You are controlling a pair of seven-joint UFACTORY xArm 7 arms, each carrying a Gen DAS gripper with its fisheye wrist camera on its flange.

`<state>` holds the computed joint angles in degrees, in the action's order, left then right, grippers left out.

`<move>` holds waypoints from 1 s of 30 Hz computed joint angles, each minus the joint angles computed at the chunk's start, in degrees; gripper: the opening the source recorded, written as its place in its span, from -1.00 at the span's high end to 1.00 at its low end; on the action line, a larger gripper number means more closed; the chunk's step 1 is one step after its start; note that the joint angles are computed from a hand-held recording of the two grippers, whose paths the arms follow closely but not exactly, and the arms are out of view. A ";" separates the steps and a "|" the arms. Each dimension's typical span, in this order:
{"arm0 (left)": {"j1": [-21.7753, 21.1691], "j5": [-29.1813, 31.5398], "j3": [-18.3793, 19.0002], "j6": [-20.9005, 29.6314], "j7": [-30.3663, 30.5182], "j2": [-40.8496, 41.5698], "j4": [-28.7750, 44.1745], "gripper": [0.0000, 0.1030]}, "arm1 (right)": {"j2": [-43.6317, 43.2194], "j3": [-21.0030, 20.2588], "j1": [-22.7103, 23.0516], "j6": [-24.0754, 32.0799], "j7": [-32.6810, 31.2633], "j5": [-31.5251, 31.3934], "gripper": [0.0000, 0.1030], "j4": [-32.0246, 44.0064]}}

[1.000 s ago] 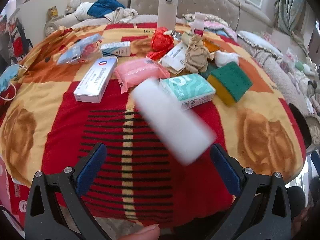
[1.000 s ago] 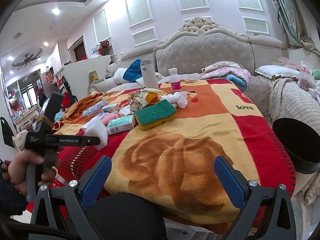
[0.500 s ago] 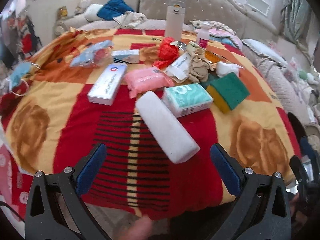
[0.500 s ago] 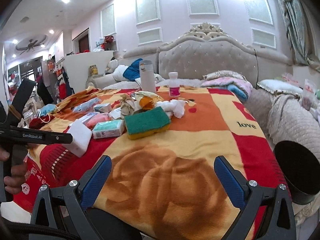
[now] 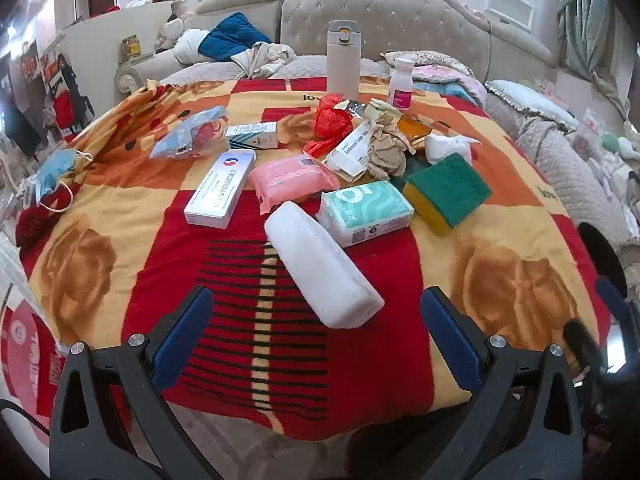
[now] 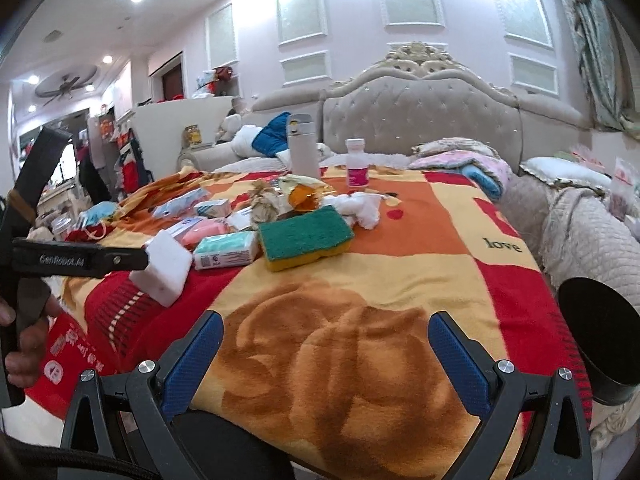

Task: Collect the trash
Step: 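Reach the left gripper to the white foam block and close on it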

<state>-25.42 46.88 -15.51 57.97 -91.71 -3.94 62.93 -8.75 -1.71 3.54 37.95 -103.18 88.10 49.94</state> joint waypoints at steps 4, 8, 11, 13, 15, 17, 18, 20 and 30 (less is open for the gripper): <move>-0.07 -0.08 0.01 -0.22 -0.18 0.21 0.12 -1.00 | -0.16 0.21 0.02 -1.54 -0.04 0.39 -0.97 -0.03; -0.05 -0.33 0.21 -1.17 -0.33 -0.04 -0.40 -1.00 | -0.51 0.24 0.19 -2.15 -0.51 0.33 -0.97 -0.31; 1.12 -1.03 1.07 -5.82 -1.13 -2.28 -3.44 -1.00 | -0.48 0.25 0.30 -2.55 -0.70 0.06 -0.97 -0.35; 2.88 -1.96 1.98 -10.63 -3.43 -4.70 -6.89 -1.00 | -0.40 0.18 0.33 -2.41 -0.62 -0.27 -0.97 -0.29; 4.69 -3.27 2.13 -13.98 -4.23 -5.83 -8.77 -1.00 | -0.50 0.10 0.34 -2.24 -0.66 -0.35 -0.97 -0.38; 6.29 -4.69 2.18 -16.04 -3.40 -5.45 -9.06 -1.00 | -0.53 0.10 0.39 -2.23 -0.50 -0.61 -0.97 -0.40; 6.82 -4.99 2.00 -16.47 -2.95 -4.97 -8.73 -1.00 | -0.57 0.13 0.41 -2.34 -0.38 -0.82 -0.97 -0.44; 7.59 -5.49 1.93 -17.56 -2.37 -3.79 -8.05 -1.00 | -0.61 0.18 0.47 -2.45 -0.05 -1.48 -0.97 -0.52; 7.68 -6.83 3.35 -23.45 -3.08 0.23 -6.96 0.26 | -0.70 -0.17 0.64 -0.97 4.56 -3.36 -0.97 0.55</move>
